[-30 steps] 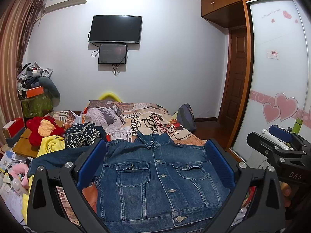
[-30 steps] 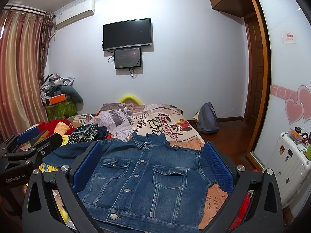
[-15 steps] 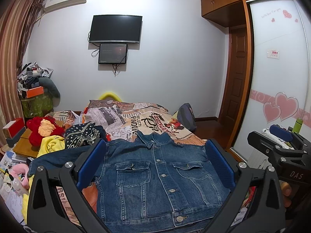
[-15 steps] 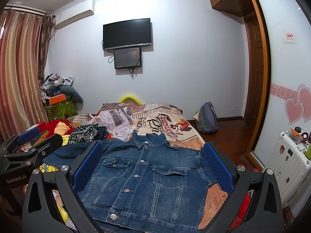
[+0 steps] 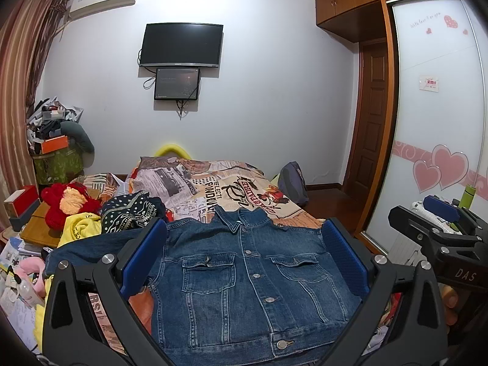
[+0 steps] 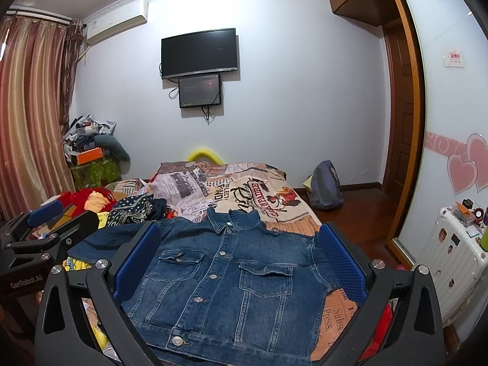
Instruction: Fold large clothes
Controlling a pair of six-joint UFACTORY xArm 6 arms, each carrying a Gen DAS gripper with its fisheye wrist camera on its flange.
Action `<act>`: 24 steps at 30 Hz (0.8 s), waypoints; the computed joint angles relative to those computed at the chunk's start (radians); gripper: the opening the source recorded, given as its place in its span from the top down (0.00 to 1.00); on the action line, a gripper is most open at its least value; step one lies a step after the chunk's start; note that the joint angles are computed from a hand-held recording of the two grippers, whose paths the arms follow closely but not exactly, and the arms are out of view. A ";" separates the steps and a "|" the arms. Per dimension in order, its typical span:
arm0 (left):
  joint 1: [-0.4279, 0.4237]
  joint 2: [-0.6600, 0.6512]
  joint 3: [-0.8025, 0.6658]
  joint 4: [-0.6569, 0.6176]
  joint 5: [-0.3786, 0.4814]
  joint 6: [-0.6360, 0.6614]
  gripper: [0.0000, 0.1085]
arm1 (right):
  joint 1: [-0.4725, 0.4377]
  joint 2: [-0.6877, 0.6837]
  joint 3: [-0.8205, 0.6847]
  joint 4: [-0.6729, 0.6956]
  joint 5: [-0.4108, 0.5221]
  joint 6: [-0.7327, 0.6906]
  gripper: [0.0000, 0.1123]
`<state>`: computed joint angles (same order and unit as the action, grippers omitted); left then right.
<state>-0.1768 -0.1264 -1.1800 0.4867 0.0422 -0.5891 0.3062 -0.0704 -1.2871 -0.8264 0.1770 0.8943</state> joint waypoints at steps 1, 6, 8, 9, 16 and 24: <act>0.000 0.000 0.000 0.001 0.000 -0.001 0.05 | 0.000 0.000 0.001 -0.001 -0.001 0.000 0.08; 0.002 -0.003 0.006 0.002 -0.002 -0.002 0.05 | 0.002 0.001 0.001 -0.012 0.000 0.009 0.08; 0.004 -0.001 0.007 -0.004 -0.005 0.005 0.05 | 0.002 0.001 0.001 0.000 -0.001 -0.001 0.08; 0.003 0.001 0.004 -0.001 -0.003 0.002 0.05 | 0.002 0.000 0.002 -0.003 -0.001 0.003 0.08; 0.006 -0.001 0.008 0.000 -0.004 0.002 0.05 | 0.003 0.005 0.000 -0.001 -0.003 0.000 0.08; 0.008 0.003 0.008 -0.018 0.002 0.013 0.05 | 0.008 0.006 0.000 -0.011 0.004 0.008 0.08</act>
